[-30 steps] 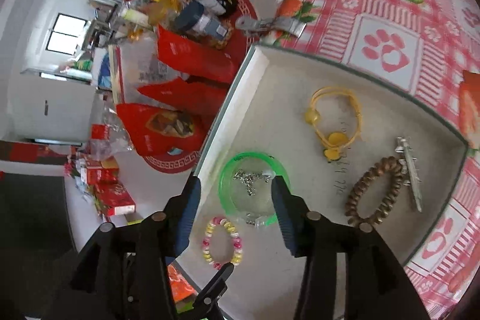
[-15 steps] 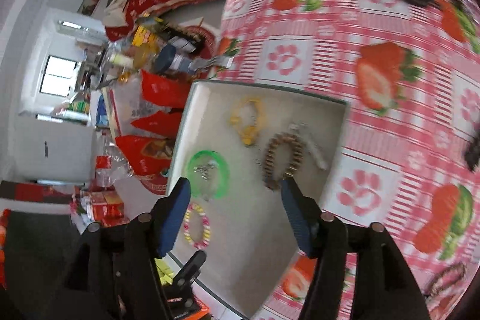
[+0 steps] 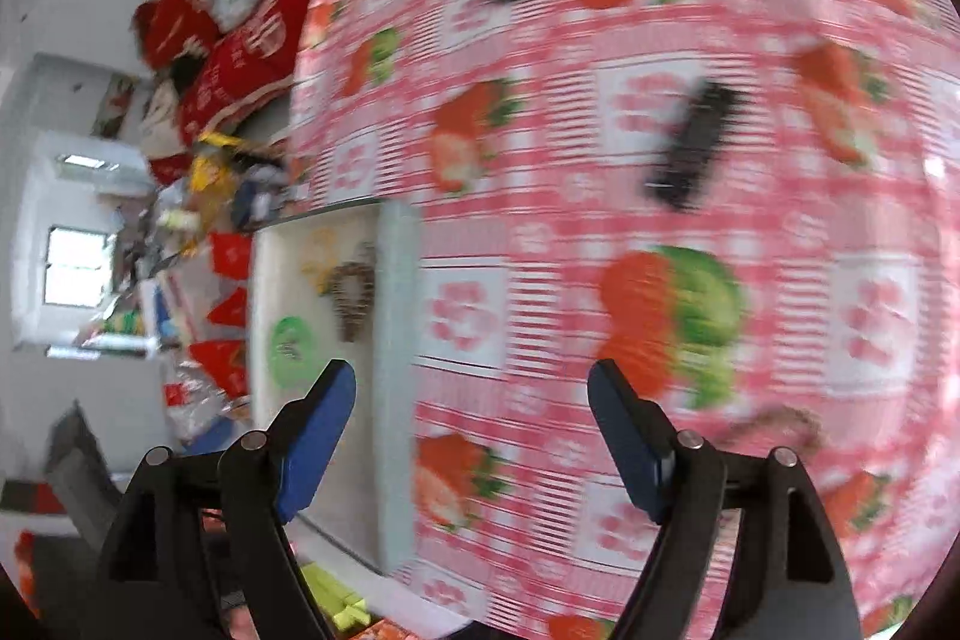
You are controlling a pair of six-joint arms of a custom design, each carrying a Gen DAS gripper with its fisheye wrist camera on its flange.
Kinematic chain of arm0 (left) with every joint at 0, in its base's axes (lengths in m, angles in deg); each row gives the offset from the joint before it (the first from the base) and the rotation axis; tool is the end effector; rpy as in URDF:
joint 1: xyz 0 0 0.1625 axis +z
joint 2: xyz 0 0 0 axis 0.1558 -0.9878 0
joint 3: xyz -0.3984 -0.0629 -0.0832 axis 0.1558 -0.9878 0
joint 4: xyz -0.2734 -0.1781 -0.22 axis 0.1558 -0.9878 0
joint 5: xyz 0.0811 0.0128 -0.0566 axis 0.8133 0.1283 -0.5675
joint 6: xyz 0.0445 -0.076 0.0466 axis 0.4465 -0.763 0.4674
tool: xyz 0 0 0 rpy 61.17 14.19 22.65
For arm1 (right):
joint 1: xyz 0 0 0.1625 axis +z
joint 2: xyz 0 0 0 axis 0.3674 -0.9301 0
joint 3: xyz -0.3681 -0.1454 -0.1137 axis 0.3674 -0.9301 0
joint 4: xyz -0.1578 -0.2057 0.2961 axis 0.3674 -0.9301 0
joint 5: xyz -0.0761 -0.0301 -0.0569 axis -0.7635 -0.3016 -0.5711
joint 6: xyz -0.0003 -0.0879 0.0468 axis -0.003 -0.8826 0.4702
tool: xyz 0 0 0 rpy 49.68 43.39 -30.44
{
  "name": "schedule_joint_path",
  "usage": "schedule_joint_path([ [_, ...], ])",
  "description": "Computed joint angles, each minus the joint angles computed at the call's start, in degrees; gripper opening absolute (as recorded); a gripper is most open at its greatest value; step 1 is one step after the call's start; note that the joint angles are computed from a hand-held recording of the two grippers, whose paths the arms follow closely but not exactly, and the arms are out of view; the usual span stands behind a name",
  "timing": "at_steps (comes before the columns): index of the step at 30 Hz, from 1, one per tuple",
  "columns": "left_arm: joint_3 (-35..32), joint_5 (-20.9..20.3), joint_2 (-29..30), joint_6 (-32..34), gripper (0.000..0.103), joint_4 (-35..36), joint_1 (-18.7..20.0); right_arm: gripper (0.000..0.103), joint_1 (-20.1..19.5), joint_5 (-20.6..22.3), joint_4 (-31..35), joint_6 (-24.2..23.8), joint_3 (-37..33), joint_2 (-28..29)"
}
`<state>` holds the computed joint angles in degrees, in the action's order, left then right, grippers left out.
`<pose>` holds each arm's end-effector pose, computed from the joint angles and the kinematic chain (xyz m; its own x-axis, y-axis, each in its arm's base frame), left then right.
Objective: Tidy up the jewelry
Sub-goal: 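Move the left tool to the black beaded hair clip while the right tool moves to the braided bracelet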
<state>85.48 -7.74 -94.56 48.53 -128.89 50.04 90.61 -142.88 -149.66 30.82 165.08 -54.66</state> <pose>-0.0645 -0.5094 0.3214 -0.6577 0.1514 -0.7379 0.3267 0.9400 -0.0984 0.3321 -0.5431 0.0212 -0.9601 0.1595 0.2298 0.1090 0.9699 -0.2177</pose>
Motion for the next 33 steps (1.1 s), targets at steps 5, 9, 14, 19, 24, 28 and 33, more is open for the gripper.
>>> schedule_joint_path([
  [5, -1.46, -3.17, 3.86, 2.44, 0.103, -1.46, -1.23, 0.082, -0.91, -6.94, 0.49, 3.95, 8.24, -6.47],
  [9, -2.26, -4.89, 6.91, 3.46, 0.103, -2.55, -2.04, 0.082, -1.04, -12.72, 3.48, 6.65, 12.91, -9.57],
  [14, -4.01, -6.27, 10.98, 4.46, 0.103, -3.65, -2.46, 0.082, -2.17, -15.35, 3.86, 9.02, 16.49, -11.21],
  [19, -6.13, -7.36, 15.19, 6.80, 0.103, -5.74, -2.81, 0.082, -2.58, -17.69, 3.76, 8.65, 17.10, -10.92],
  [24, -8.14, -8.46, 19.17, 8.66, 0.103, -8.36, -2.79, 0.073, -2.90, -20.17, 3.70, 5.12, 16.78, -10.10],
  [28, -10.18, -8.68, 22.75, 9.05, 0.098, -8.99, -2.32, 0.065, -2.93, -21.12, 3.58, 1.18, 15.32, -8.23],
  [33, -12.68, -9.09, 26.70, 9.20, 0.098, -9.11, -1.43, 0.061, -2.55, -22.41, 3.04, -3.32, 13.89, -6.24],
])
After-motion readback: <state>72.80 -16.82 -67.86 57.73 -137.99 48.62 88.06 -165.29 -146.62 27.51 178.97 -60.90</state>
